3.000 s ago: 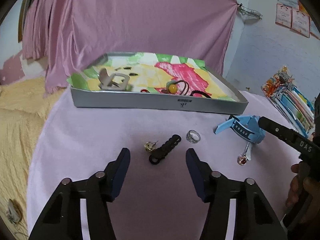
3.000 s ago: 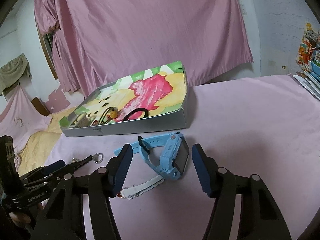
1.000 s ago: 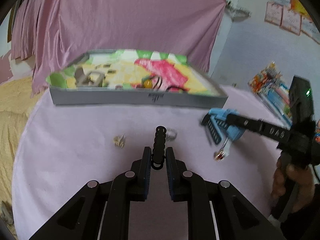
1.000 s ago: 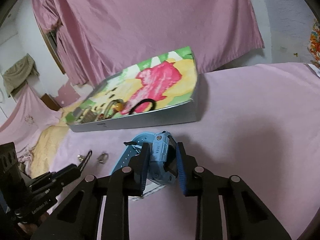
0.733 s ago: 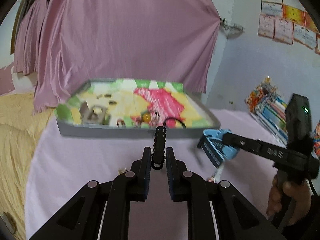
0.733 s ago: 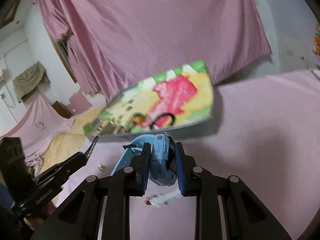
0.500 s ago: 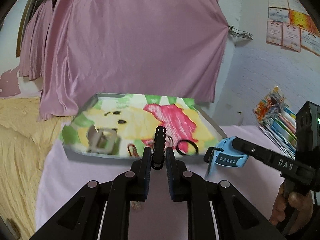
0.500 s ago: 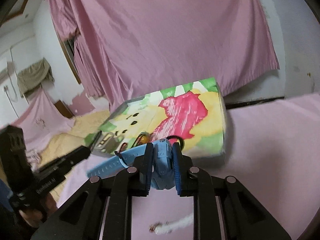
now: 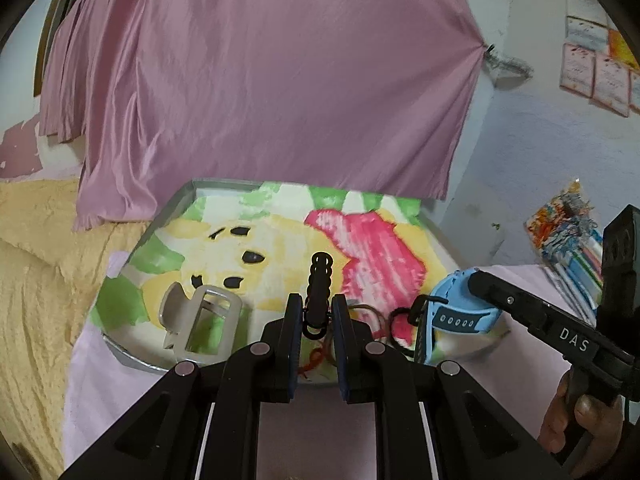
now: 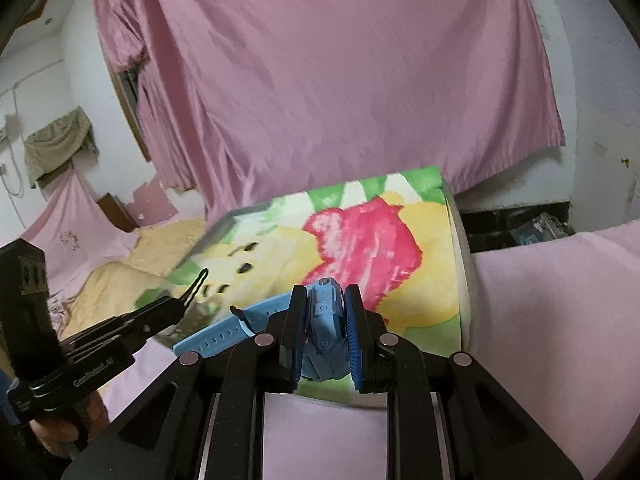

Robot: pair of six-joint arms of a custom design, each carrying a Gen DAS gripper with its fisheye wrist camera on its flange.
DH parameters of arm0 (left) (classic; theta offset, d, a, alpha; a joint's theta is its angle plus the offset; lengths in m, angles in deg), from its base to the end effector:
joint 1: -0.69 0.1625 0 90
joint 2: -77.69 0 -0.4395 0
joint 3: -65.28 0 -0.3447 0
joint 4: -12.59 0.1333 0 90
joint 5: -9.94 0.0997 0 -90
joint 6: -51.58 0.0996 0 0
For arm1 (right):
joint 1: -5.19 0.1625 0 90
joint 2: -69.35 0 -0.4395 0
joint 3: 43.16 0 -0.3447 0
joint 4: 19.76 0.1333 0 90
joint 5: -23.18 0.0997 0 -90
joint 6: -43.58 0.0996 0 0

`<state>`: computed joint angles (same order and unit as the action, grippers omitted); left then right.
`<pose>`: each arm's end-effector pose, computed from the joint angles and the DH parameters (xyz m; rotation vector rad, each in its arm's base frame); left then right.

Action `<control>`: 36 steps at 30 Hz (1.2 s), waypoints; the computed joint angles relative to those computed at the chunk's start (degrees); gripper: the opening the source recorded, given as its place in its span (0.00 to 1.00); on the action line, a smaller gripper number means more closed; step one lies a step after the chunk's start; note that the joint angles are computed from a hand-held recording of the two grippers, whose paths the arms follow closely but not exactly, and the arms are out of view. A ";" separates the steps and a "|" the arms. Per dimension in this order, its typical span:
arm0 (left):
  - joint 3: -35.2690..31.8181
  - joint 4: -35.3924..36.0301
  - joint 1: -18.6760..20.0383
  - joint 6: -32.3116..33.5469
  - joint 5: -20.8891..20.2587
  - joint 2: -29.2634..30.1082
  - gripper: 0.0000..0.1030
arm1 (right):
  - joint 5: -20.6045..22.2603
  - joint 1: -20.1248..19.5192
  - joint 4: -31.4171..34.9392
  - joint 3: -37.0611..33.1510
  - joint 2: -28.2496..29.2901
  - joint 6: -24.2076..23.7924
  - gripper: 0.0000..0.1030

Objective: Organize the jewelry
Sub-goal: 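Carry the smartwatch and beaded hair tie into the tray and open both grippers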

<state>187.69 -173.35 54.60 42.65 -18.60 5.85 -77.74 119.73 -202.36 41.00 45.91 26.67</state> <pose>-0.0924 -0.5016 0.3514 -0.0141 2.1599 -1.2865 0.3982 -0.5966 0.0063 0.9439 -2.7165 0.8375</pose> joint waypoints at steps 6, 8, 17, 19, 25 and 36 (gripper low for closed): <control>-1.78 7.40 2.05 -3.62 -1.33 0.63 0.14 | -1.75 -0.60 3.64 -1.63 1.34 1.47 0.16; -2.02 8.51 2.47 -4.09 -1.79 0.82 0.14 | -2.13 -0.47 3.55 -1.94 1.60 1.08 0.16; -2.02 11.63 2.88 -7.41 -1.07 0.29 0.14 | -4.13 0.16 3.90 -2.17 1.80 -0.37 0.23; -1.79 12.10 2.67 -7.74 -0.76 -0.04 0.14 | -4.43 0.26 2.93 -1.49 1.53 -0.76 0.35; -0.24 10.30 1.45 -7.54 0.49 -0.45 0.14 | -5.10 0.50 -1.71 1.48 0.22 -2.23 0.42; 5.06 4.03 -2.43 -7.76 3.38 -1.76 0.15 | -4.75 0.69 -13.92 10.35 -4.02 -3.98 0.79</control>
<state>192.75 -169.32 52.17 34.88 -15.22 4.10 -82.49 120.42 -216.28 51.36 41.89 22.69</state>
